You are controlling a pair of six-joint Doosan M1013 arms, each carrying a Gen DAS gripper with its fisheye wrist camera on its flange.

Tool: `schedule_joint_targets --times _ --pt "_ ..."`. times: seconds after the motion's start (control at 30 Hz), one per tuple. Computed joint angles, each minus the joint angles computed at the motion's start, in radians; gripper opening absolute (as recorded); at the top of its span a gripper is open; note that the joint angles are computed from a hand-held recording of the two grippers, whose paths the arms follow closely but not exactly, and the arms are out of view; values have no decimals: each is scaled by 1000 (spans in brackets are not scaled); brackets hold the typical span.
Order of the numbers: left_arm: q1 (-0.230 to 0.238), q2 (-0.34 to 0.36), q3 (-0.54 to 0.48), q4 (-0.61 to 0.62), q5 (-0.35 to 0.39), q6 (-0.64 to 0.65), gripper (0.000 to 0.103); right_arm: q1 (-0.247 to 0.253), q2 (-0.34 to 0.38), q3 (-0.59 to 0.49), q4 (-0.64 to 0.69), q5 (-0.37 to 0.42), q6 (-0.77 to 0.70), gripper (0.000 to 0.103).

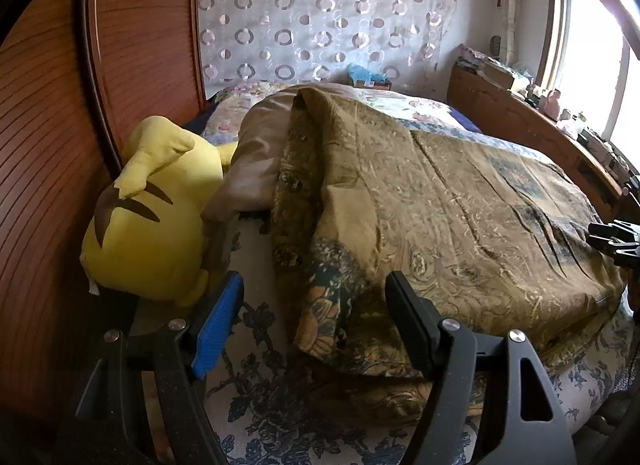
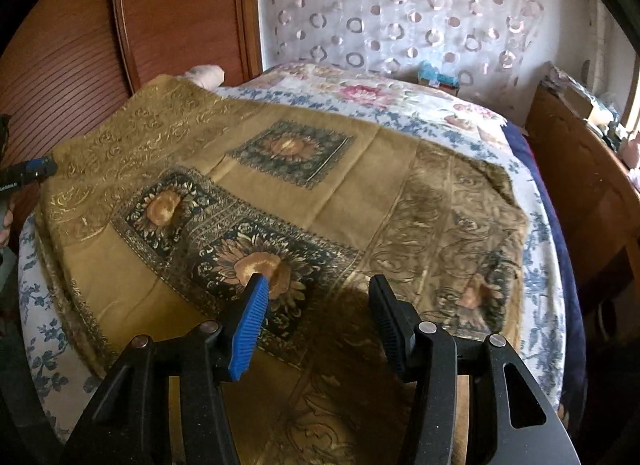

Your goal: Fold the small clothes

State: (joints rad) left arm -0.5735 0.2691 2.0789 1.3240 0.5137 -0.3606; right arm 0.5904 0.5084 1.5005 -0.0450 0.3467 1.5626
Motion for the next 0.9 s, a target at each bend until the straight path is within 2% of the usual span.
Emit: schedule_joint_targets --times 0.2,0.47,0.6,0.67,0.73,0.9 --pt "2 2 0 -10 -2 7 74 2 20 -18 -5 20 1 54" --pt "18 -6 18 30 -36 -64 74 -17 29 -12 147 -7 -114 63" --pt "27 -6 25 59 -59 -108 74 -15 22 -1 105 -12 -81 65" --pt "30 0 21 28 -63 -72 74 -16 22 -1 113 -12 -85 65" --pt "35 8 13 -26 -68 -13 68 -14 19 1 117 -11 -88 66" --pt "43 14 10 -54 -107 21 56 -17 12 7 143 -8 -115 68"
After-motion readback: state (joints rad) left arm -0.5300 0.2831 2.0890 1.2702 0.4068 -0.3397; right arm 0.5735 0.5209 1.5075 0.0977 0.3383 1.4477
